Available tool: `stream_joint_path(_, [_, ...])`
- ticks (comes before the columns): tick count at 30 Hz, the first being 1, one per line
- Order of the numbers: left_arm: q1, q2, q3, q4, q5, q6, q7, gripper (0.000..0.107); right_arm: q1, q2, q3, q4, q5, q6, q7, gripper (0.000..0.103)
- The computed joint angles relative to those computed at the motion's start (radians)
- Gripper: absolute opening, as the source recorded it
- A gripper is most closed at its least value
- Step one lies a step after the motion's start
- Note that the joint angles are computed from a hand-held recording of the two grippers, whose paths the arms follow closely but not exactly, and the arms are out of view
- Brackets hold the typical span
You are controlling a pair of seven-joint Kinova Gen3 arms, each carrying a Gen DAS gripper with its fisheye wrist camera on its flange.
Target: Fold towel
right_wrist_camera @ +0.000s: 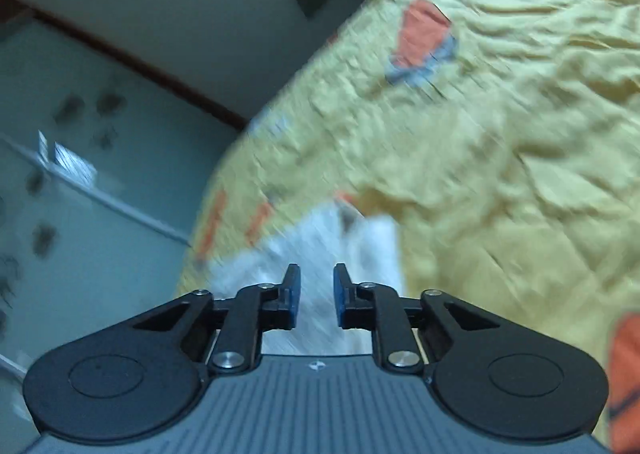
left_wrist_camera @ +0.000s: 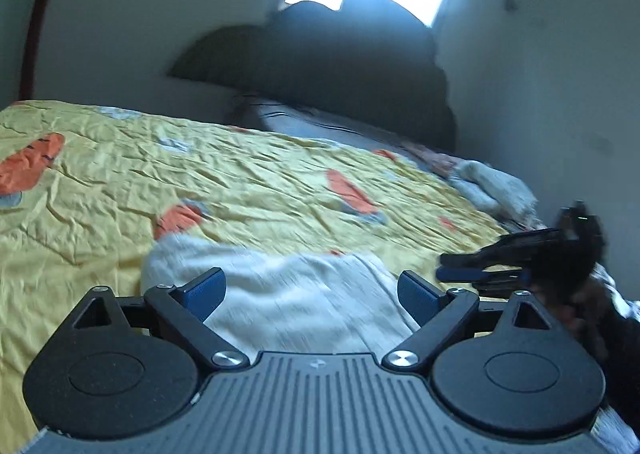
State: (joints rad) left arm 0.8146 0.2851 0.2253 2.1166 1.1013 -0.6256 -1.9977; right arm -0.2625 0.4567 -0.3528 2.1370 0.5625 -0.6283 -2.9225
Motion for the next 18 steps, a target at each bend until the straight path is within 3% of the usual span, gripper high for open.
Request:
stream_joint_path(2, [-0.07,0.046,0.028,-0.083,0.08,0.039,-0.081,0.094,-0.022,0.062,0.015,-0.086,0.065,-0.033,-0.071,0.043])
stream_joint_path(3, [-0.114,0.073,0.056,-0.122,0.12,0.059,-0.122,0.094,-0.058,0.09,0.048,-0.132,0.082,-0.024,-0.112,0.057])
stream_joint_path(4, [-0.144,0.103,0.072,-0.156,0.161,0.079,-0.163,0.094,-0.095,0.116,0.077,-0.177,0.089,0.0,-0.153,0.063])
stream_joint_path(6, [-0.169,0.162,0.073,-0.211,0.242,0.109,-0.244,0.094,-0.138,0.161,0.101,-0.253,0.134,0.081,-0.234,0.062])
stream_joint_path(8, [-0.125,0.208,0.008,-0.249,0.324,0.139,-0.325,0.094,-0.202,0.174,0.157,-0.281,0.152,0.145,-0.271,0.059])
stream_joint_path(10, [-0.074,0.229,-0.03,-0.265,0.371,0.111,-0.407,0.096,-0.21,0.176,0.168,-0.261,0.106,0.143,-0.243,0.034])
stream_joint_path(13, [-0.07,0.236,-0.031,-0.287,0.438,0.113,-0.496,0.102,-0.118,0.21,0.063,-0.233,0.037,0.136,-0.135,0.004])
stream_joint_path(16, [0.008,0.237,-0.156,-0.297,0.473,0.184,-0.515,0.103,-0.112,0.185,0.035,-0.206,-0.064,0.157,-0.068,0.003])
stream_joint_path(18, [0.048,0.237,-0.21,-0.299,0.49,0.205,-0.52,0.103,-0.193,0.103,0.096,-0.175,-0.143,0.21,-0.005,0.008])
